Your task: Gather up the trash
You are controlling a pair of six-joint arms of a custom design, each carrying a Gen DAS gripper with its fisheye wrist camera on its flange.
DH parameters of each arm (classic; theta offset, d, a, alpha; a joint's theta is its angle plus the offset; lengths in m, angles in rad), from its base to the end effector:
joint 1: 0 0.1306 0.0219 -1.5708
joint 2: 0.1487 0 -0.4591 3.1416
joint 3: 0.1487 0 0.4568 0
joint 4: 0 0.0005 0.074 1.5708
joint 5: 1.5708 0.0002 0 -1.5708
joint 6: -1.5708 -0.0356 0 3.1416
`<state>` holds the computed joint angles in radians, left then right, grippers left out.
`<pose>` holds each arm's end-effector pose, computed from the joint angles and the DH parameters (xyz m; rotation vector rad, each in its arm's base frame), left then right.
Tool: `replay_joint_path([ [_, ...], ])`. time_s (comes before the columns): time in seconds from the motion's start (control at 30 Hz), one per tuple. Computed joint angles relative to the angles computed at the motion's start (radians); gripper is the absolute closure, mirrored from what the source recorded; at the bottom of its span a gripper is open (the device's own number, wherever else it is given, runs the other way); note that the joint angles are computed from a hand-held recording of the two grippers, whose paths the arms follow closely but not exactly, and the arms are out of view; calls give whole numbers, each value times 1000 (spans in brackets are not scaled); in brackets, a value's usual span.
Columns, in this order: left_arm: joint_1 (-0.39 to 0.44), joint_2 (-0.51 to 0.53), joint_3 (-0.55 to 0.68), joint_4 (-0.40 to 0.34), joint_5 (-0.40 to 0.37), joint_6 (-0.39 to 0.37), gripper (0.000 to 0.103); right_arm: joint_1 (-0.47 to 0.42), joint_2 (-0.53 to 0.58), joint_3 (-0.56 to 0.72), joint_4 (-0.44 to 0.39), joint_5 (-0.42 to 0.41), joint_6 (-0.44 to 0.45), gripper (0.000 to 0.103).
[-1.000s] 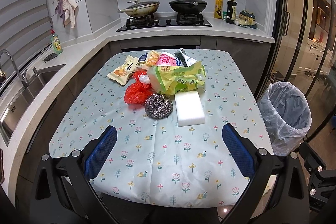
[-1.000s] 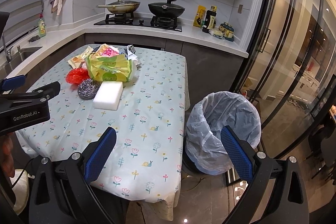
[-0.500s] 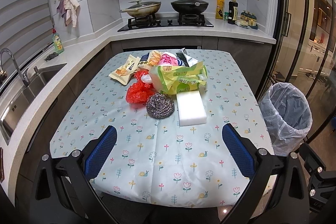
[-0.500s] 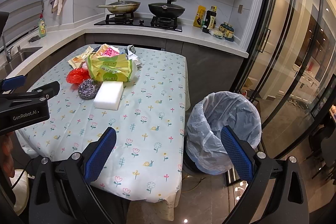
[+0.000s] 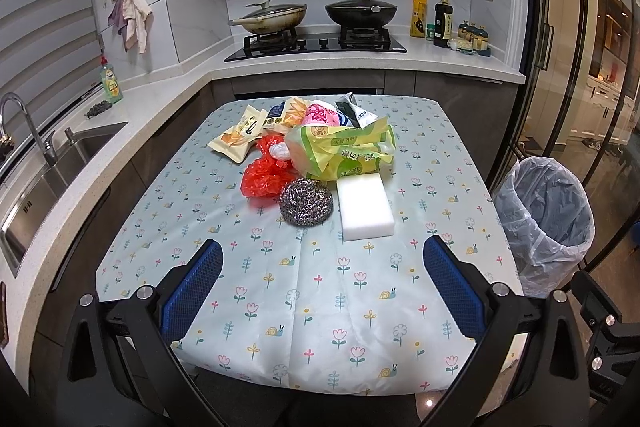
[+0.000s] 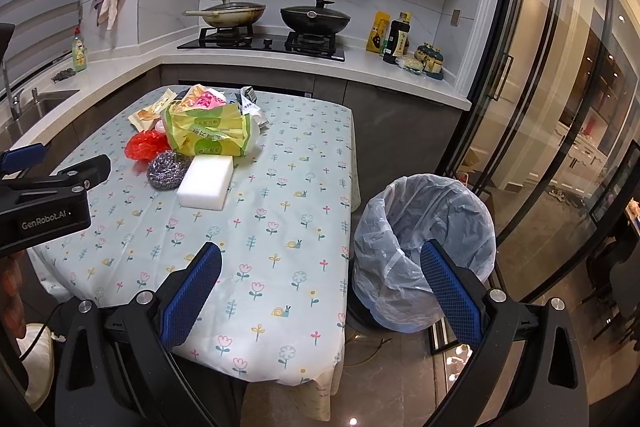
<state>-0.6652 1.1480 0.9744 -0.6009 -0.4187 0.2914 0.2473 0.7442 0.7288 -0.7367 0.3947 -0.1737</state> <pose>0.3419 -0.2504 0.4190 0.2210 2.2531 -0.0112 0.2639 0.0520 0.4080 0.1126 2.2612 -0.2366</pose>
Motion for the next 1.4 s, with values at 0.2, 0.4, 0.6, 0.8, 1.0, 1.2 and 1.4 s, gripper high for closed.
replay_joint_path([
  [0.2, 0, -3, 0, -3, 1, 1, 7, -4, -2, -2, -1, -6, 2, 7],
  [0.4, 1, -3, -1, -3, 1, -1, 7, 0, 1, -3, 3, -5, -1, 7],
  [0.6, 0, -3, -1, -2, 2, 0, 7, 0, 5, -2, 4, -8, -2, 7],
  [0.8, 14, -6, -2, -6, 16, -2, 7, 11, 24, 5, 4, -1, -8, 7],
  [1.0, 36, 4, -1, 11, 34, -10, 7, 18, 57, 12, 15, 5, -12, 7],
  [1.2, 66, 23, -1, 42, 70, -27, 7, 8, 91, 18, 45, -5, -23, 7],
  [1.4, 129, 47, -10, 92, 146, -36, 7, -7, 168, 30, 105, -26, -48, 7],
])
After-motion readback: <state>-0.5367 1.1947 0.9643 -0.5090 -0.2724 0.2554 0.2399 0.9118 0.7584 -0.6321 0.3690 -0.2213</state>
